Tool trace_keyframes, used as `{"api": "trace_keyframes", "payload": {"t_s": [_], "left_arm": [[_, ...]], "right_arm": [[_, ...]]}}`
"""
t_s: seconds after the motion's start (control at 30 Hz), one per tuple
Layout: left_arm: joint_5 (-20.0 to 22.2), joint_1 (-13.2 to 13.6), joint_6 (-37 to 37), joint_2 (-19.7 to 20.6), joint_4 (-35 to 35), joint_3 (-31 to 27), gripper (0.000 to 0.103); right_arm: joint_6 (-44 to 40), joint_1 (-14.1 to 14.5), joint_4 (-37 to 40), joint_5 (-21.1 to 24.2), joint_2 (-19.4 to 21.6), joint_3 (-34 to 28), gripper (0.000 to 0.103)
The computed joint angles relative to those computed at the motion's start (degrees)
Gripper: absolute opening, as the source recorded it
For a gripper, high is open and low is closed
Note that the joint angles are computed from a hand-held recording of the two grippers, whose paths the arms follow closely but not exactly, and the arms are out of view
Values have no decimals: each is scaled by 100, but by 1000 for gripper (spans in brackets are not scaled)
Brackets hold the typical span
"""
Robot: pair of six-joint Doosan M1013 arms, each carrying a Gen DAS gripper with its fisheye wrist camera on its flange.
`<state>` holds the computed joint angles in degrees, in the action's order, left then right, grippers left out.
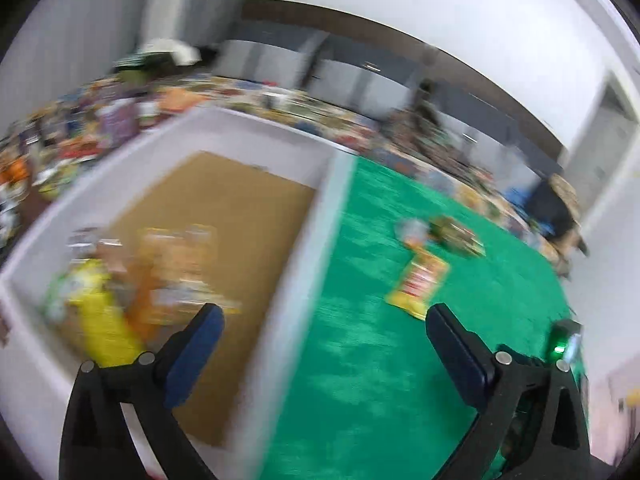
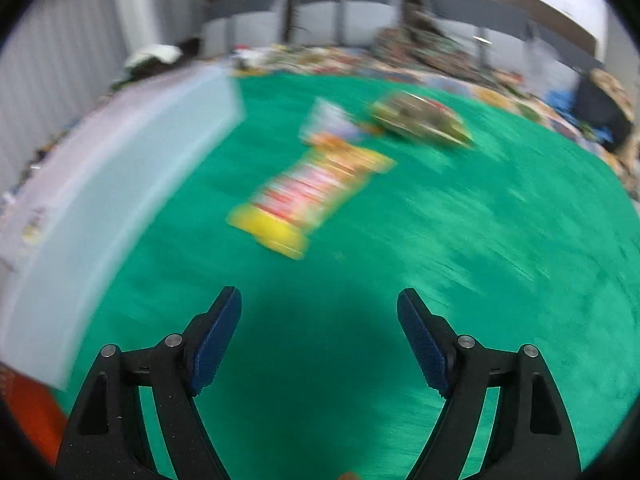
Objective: Organize snacks
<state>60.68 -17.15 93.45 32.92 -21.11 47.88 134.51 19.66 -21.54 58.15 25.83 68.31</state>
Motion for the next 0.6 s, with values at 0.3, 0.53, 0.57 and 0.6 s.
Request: {"api": "trace_keyframes", "payload": {"t_s": [0.3, 0.53, 0.57, 0.6], "left_arm": [[786, -892, 322, 513, 556, -13, 102], [211, -1093, 329, 595, 1140, 237, 102], [77, -1108, 421, 578, 1208, 300, 102], [-10, -1134, 489, 565, 1325, 351, 102]], "right_arm": [[705, -371, -577, 170, -667, 1135, 83], [854, -420, -639, -148, -811, 1428, 83], [852, -431, -621, -169, -811, 1430, 84], [834, -444, -591, -181, -810, 1425, 85]]}}
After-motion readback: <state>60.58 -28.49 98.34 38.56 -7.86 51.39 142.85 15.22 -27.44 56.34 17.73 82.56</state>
